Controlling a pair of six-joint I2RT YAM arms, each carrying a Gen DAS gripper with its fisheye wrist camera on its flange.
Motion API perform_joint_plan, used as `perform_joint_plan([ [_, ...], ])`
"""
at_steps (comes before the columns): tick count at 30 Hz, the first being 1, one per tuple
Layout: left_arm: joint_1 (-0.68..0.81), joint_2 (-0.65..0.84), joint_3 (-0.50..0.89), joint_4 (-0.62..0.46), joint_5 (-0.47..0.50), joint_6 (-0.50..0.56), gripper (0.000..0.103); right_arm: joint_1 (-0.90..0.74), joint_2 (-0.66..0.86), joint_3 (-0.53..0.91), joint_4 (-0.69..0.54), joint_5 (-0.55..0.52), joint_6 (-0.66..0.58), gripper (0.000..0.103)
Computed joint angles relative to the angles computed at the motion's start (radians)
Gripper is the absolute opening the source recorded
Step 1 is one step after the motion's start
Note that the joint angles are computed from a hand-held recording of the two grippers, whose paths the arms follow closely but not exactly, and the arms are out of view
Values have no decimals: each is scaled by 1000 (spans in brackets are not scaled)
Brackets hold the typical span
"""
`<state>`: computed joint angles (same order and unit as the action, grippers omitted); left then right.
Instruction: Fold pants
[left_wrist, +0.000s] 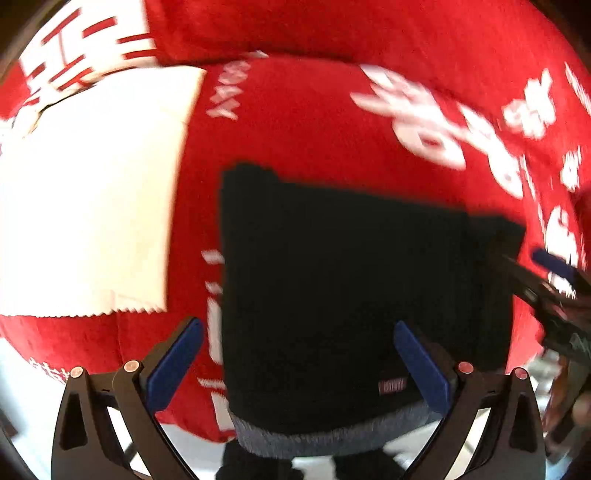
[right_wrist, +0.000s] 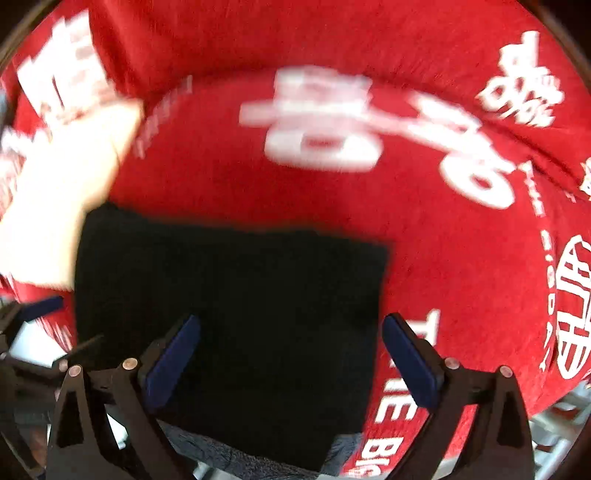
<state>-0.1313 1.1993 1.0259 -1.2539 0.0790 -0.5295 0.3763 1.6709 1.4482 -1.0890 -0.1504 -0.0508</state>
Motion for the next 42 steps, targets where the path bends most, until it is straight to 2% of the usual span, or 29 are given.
perform_joint_plan([
  [4,135,88,37,40,-45,8,103,12,46,102,-4,-59,-41,100],
  [7,117,206,56,36,-131,9,103,47,116,161,-28,-103,-63,100],
  [8,101,238,51,48,-134,15,103,58,161,180,-55,-113,-62,100],
  [10,63,242,21,86,-152,28,103,59,247,185,-110,-110,-64,100],
  [12,34,239,34,81,-182,57,103,63,224,140,-66,-67,-64,100],
  [13,35,232,49,65,-176,77,103,55,215,142,-75,-79,-70,100],
  [15,73,169,54,46,-92,105,103,25,159,132,-83,-107,-86,100],
  [20,112,-43,-21,-37,54,116,103,-86,-17,27,-117,-89,-163,100],
  [25,15,-183,-132,-92,98,64,103,-192,-99,-88,-161,-97,-232,100],
  [30,35,-190,-189,-21,123,47,103,-265,-102,-165,-138,-154,-246,100],
  [36,66,-85,-238,123,146,120,103,-220,-12,-200,-43,-177,-211,100],
  [42,24,-65,-261,198,140,75,103,-206,69,-209,-21,-301,-177,101],
])
